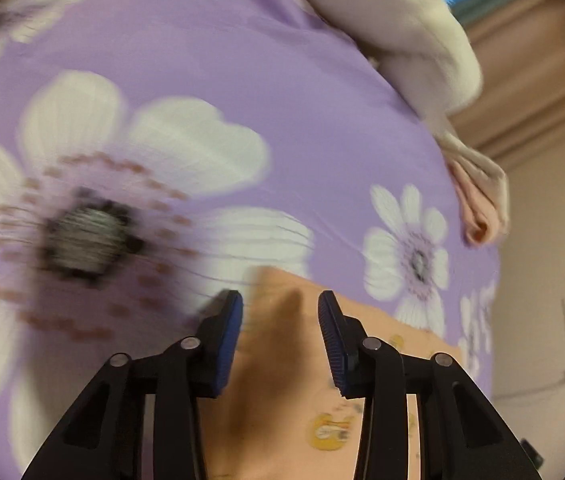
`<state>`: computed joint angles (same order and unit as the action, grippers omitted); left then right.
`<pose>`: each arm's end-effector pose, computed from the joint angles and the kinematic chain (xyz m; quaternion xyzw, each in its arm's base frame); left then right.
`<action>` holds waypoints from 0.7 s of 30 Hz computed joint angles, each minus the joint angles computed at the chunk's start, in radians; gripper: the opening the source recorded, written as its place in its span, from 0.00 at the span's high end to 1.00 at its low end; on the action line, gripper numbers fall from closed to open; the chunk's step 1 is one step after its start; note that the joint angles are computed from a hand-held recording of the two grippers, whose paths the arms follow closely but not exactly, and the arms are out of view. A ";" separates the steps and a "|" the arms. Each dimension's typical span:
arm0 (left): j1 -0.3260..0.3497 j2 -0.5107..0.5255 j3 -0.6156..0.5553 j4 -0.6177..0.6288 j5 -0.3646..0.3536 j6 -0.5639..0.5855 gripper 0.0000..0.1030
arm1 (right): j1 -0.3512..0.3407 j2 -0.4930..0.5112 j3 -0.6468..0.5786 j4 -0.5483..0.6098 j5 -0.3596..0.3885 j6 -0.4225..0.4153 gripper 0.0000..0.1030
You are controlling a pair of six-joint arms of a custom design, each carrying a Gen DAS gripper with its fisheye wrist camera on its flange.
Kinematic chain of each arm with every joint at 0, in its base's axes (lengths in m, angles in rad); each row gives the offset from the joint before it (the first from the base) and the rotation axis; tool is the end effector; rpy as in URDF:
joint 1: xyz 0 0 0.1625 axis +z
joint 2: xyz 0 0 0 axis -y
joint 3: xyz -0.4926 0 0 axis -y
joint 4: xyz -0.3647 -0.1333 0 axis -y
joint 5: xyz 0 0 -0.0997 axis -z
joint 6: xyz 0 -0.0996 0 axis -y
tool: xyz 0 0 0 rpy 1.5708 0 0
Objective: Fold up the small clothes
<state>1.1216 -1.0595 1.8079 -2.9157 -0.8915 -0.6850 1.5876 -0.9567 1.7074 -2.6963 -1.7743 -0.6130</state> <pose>-0.0990 -0.6564 0.3358 -0.2032 0.8835 -0.4048 0.1198 0.1246 -0.6770 0.2620 0.2847 -0.9352 0.1479 0.1498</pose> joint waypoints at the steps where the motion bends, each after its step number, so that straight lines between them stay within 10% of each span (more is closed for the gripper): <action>1: -0.006 -0.017 0.015 0.007 0.023 -0.004 0.61 | -0.001 -0.002 0.000 -0.012 -0.003 0.000 0.92; 14: -0.183 -0.104 0.270 -0.175 -0.046 0.117 0.61 | 0.003 -0.015 0.066 -0.085 -0.041 -0.039 0.92; 21: -0.236 -0.081 0.358 -0.042 -0.052 0.035 0.61 | -0.017 -0.043 0.126 -0.111 -0.115 -0.046 0.97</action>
<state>0.8856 -1.1404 2.1663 -2.9579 -0.9436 -0.6503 1.5702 -0.9996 1.8338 -2.8072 -1.8888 -0.6587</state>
